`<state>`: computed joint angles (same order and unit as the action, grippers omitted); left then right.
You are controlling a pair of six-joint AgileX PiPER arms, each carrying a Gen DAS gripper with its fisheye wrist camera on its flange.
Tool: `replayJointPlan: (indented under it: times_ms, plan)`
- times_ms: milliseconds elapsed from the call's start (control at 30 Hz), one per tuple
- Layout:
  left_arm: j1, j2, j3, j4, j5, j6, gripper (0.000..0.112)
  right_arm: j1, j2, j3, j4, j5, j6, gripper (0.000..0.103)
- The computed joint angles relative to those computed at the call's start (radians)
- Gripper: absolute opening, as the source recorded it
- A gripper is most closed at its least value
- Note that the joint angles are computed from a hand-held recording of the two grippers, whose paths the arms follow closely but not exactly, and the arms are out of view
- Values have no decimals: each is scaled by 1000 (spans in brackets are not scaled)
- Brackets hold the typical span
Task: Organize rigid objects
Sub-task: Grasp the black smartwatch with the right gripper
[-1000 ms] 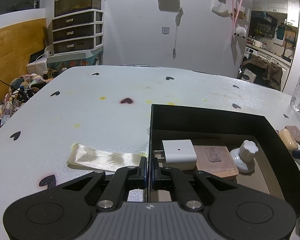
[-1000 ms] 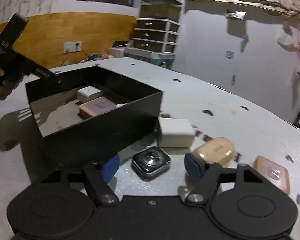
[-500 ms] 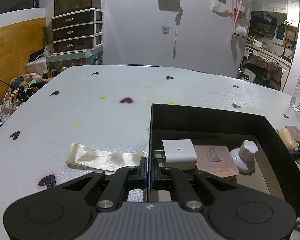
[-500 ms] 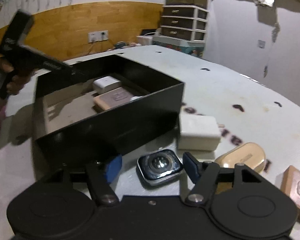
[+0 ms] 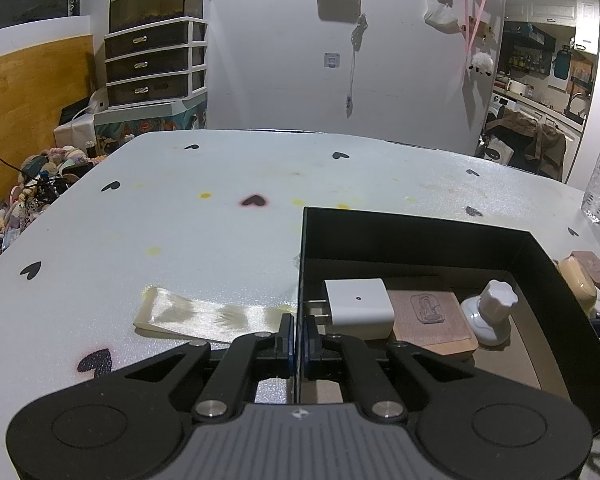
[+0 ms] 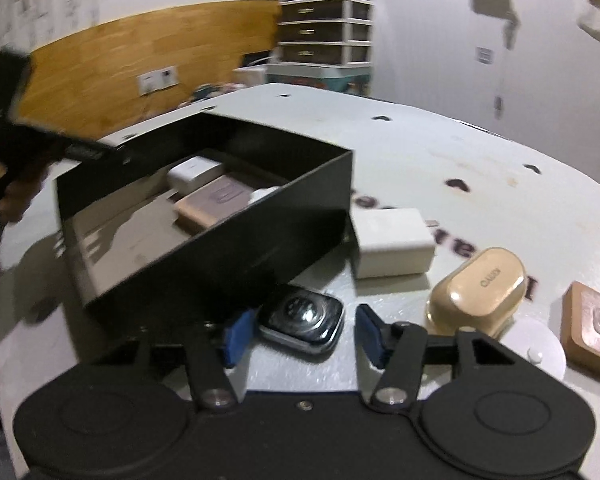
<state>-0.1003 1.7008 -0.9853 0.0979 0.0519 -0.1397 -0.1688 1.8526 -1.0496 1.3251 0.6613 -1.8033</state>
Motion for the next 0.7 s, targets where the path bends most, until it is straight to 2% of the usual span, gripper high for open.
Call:
replayJointPlan:
  times_ms: [233, 400, 500, 700]
  plan:
    - [-1, 0, 1, 41, -1, -43, 4, 53, -46, 62, 77, -128, 21, 51]
    - [0, 0, 0, -8, 0, 5, 4, 38, -77, 100, 92, -127, 23, 51]
    - [-1, 0, -1, 21, 1, -24, 4, 23, -115, 121, 113, -129, 16, 51]
    - [0, 0, -2, -3, 2, 1, 4, 15, -223, 114, 70, -98, 127, 51]
